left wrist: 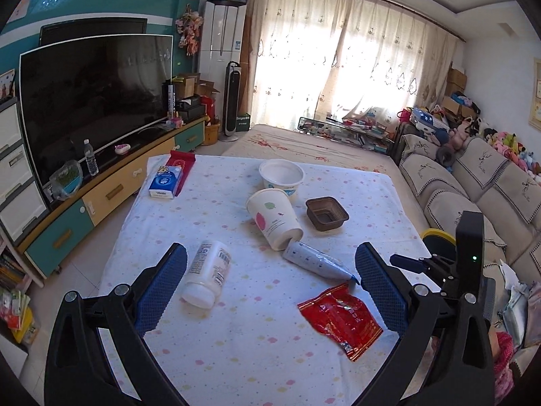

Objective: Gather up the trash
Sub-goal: 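Return the right gripper to the table and grasp the white-and-blue tube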

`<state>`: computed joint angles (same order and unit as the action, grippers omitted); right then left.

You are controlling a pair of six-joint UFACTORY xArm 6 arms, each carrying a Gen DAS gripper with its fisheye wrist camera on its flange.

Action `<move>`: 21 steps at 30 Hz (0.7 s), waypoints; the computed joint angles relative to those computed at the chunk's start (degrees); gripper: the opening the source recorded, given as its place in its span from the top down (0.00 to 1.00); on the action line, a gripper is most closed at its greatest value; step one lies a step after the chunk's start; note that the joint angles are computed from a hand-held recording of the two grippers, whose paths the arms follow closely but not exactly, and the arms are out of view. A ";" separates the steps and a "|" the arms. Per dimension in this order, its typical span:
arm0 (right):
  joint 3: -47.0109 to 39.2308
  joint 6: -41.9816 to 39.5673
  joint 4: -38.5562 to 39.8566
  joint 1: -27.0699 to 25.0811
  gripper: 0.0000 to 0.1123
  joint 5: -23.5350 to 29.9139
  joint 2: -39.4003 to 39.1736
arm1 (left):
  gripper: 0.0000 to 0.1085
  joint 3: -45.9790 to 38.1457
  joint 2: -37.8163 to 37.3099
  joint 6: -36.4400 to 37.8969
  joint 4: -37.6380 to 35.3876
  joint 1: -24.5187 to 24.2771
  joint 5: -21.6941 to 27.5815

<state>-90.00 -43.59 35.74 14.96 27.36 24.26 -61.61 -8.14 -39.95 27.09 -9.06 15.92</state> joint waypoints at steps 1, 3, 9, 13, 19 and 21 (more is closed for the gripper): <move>-2.09 1.84 -2.67 0.33 0.38 0.96 1.54 | 0.10 0.71 -0.51 -0.41 0.23 0.41 -0.21; -6.55 3.90 -5.76 0.84 0.38 3.70 4.62 | 0.10 1.09 -0.61 -1.17 0.37 0.81 -0.32; -18.35 10.02 -13.99 2.09 0.43 10.33 12.95 | 0.10 1.67 -0.16 -0.22 -2.07 1.47 -0.31; -22.47 11.70 -14.85 2.35 0.50 12.96 15.69 | 0.10 1.75 0.34 0.00 -2.81 1.60 -0.59; -26.50 12.43 -15.68 2.17 0.68 15.84 18.06 | 0.10 1.93 0.65 0.18 -3.19 1.70 -1.02; -26.15 12.21 -15.44 2.12 0.73 15.60 17.78 | 0.10 1.87 0.97 0.14 -3.09 1.69 -1.25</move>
<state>-116.15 -31.38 20.30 17.08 42.95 42.04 -59.74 -7.17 -39.81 24.01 -7.37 14.67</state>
